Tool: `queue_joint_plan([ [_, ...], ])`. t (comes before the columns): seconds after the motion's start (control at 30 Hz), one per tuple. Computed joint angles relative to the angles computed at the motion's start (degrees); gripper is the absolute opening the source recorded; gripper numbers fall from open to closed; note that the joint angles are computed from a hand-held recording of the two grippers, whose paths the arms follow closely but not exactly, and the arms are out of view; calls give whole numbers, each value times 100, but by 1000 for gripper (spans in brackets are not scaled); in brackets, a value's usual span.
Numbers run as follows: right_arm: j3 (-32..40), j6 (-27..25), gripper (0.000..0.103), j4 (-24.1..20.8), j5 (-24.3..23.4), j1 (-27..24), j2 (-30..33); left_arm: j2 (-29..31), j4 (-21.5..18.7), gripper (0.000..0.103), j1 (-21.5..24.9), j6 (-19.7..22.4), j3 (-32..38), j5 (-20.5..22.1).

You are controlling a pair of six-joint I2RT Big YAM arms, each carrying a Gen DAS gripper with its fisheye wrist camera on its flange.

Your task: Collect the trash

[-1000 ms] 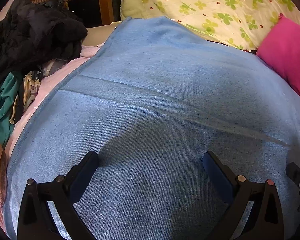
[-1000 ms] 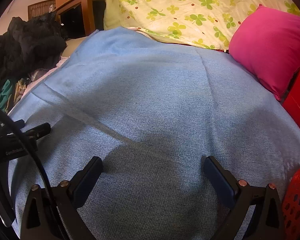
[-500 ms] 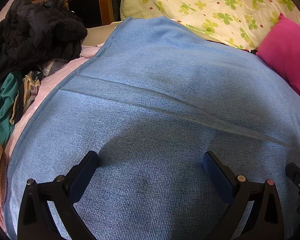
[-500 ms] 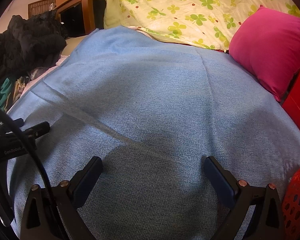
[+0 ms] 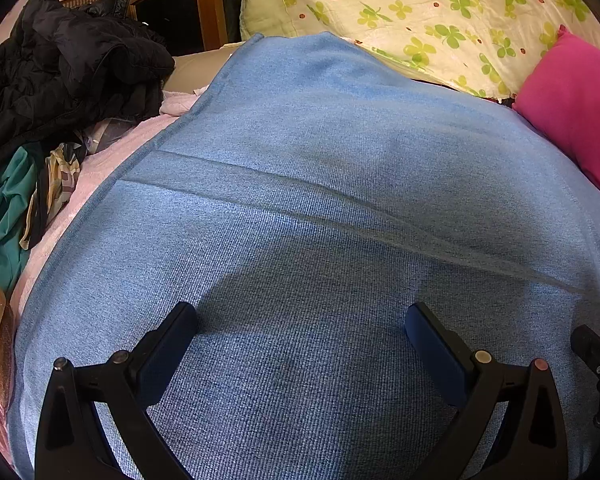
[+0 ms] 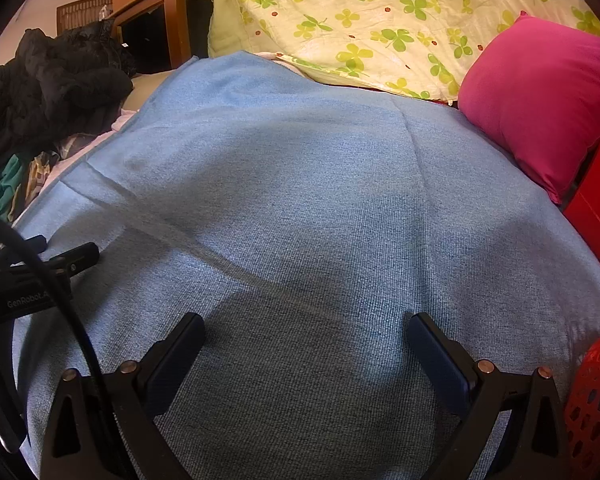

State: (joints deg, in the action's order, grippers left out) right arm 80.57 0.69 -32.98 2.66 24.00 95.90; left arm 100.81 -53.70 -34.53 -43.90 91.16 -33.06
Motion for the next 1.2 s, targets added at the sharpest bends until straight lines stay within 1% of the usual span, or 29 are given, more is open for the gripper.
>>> queue_joint_plan([
  [0.57, 42, -6, 103, -63, 97, 28, 20, 5, 1, 103, 7, 7, 4, 4],
  [1.2, 17, 24, 103, -39, 56, 20, 7, 9, 0, 103, 16, 14, 7, 16],
])
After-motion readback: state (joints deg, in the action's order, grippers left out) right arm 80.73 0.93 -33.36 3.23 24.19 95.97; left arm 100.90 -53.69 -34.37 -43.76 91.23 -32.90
